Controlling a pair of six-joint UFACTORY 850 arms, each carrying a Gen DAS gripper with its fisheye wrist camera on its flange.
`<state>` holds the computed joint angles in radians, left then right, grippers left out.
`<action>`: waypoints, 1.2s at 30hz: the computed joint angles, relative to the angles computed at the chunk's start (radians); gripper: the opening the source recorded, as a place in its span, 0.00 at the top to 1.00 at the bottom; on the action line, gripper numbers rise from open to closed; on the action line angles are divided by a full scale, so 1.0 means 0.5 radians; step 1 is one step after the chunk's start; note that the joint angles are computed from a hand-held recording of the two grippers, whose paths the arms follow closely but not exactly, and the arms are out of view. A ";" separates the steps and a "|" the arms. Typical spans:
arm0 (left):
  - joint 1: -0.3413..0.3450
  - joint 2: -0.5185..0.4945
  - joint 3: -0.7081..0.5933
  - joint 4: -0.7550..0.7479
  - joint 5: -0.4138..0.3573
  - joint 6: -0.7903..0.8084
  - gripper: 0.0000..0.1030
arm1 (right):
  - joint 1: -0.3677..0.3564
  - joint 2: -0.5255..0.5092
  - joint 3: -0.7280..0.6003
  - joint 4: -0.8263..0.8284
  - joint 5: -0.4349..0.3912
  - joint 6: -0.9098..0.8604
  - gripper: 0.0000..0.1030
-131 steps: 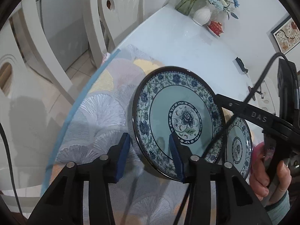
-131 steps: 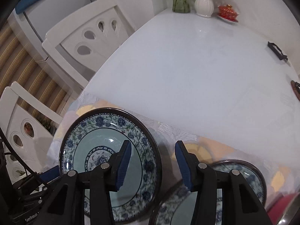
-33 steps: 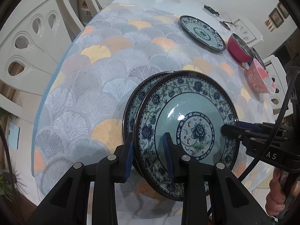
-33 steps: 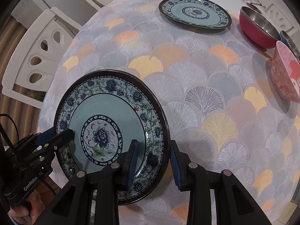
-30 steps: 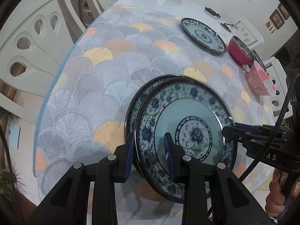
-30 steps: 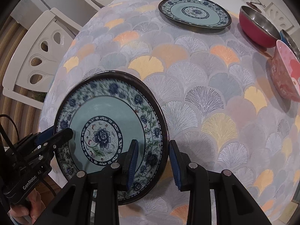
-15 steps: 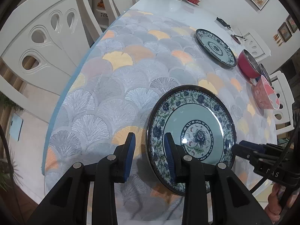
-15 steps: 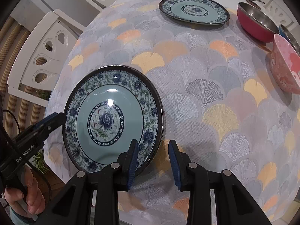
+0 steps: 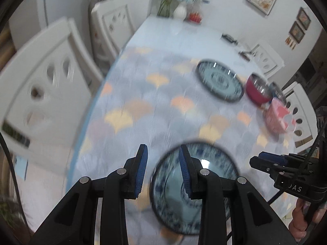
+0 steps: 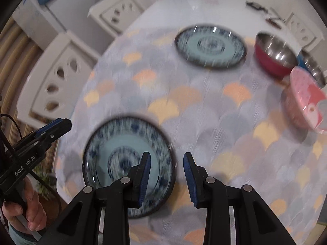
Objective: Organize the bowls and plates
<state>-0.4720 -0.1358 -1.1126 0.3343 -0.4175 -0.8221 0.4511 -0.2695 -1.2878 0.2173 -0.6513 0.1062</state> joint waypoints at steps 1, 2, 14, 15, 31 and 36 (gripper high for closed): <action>0.006 -0.015 -0.053 0.038 0.012 0.005 0.72 | -0.014 0.002 -0.022 -0.003 0.023 0.013 0.68; 0.010 -0.030 -0.096 0.062 0.024 0.013 0.72 | -0.032 0.010 -0.043 -0.006 0.060 0.037 0.68; 0.062 -0.569 -0.921 -0.379 -0.008 0.763 0.41 | -0.271 -0.121 -0.250 0.104 0.188 0.284 0.62; 0.068 -0.640 -1.000 -0.443 -0.038 0.829 0.38 | -0.285 -0.158 -0.281 0.110 0.166 0.294 0.58; 0.228 -1.734 -2.246 -1.408 -0.694 1.500 0.53 | -0.389 -0.861 -0.929 0.004 -0.028 0.477 0.54; 0.229 -1.918 -2.494 -1.432 -0.805 1.516 0.61 | -0.396 -0.973 -1.033 -0.067 -0.037 0.517 0.54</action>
